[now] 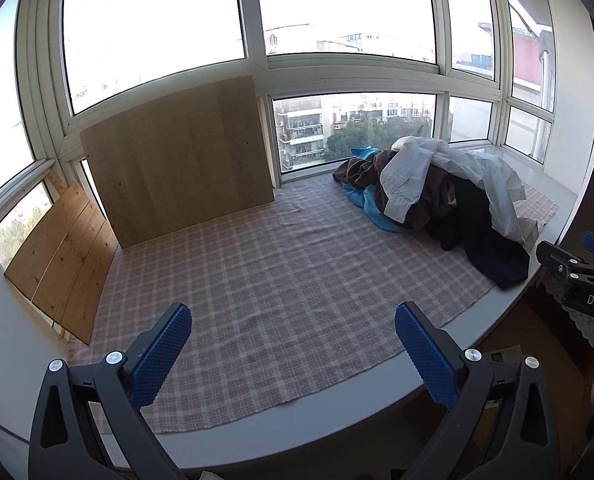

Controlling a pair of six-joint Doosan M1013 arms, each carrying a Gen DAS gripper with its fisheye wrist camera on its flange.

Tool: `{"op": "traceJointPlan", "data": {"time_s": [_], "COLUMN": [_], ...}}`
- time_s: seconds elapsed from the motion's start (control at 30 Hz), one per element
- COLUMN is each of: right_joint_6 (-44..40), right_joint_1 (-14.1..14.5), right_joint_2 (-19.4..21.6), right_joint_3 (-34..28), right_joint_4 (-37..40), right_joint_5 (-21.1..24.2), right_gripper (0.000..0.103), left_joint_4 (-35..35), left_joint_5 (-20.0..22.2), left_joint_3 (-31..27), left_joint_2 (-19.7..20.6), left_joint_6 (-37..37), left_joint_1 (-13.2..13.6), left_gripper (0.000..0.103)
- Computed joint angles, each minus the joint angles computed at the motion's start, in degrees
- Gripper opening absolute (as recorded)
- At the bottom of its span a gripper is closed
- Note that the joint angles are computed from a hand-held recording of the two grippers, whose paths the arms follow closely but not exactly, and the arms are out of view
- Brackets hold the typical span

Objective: Fold clothes
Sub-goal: 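Move both tools toward the clothes pile on the window ledge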

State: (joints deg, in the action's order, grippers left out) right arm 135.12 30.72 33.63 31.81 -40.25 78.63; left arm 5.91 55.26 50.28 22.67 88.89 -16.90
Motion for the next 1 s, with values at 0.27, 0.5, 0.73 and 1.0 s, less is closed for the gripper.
{"op": "traceJointPlan", "data": {"time_s": [0.27,0.5,0.73,1.0], "right_joint_6": [-0.6,-1.1,-1.8,-3.2], "right_joint_1": [-2.1,-3.6,-4.8,-6.4], "right_joint_2": [-1.5,-0.8,2.8,10.9], "right_joint_3": [3.1,2.0,-3.7,-18.3], "right_joint_4": [1.5,2.3,1.0,0.3], "right_joint_5": [-3.1,-3.2,-1.3,2.0], "right_gripper": [0.103,0.103,0.103,0.103], "left_joint_4": [3.1,3.8,0.7,-5.2], "left_joint_5": [0.7,3.0,4.7,9.5], "left_joint_3": [-2.8,-7.6,-14.4,-30.5], "left_joint_2": [2.0,4.8,9.2,18.6], "left_joint_6": [-2.4,-1.9,1.9,7.7], "left_joint_1": [-1.6,-2.0,-1.1,0.9], "left_gripper": [0.103,0.103,0.103,0.103]}}
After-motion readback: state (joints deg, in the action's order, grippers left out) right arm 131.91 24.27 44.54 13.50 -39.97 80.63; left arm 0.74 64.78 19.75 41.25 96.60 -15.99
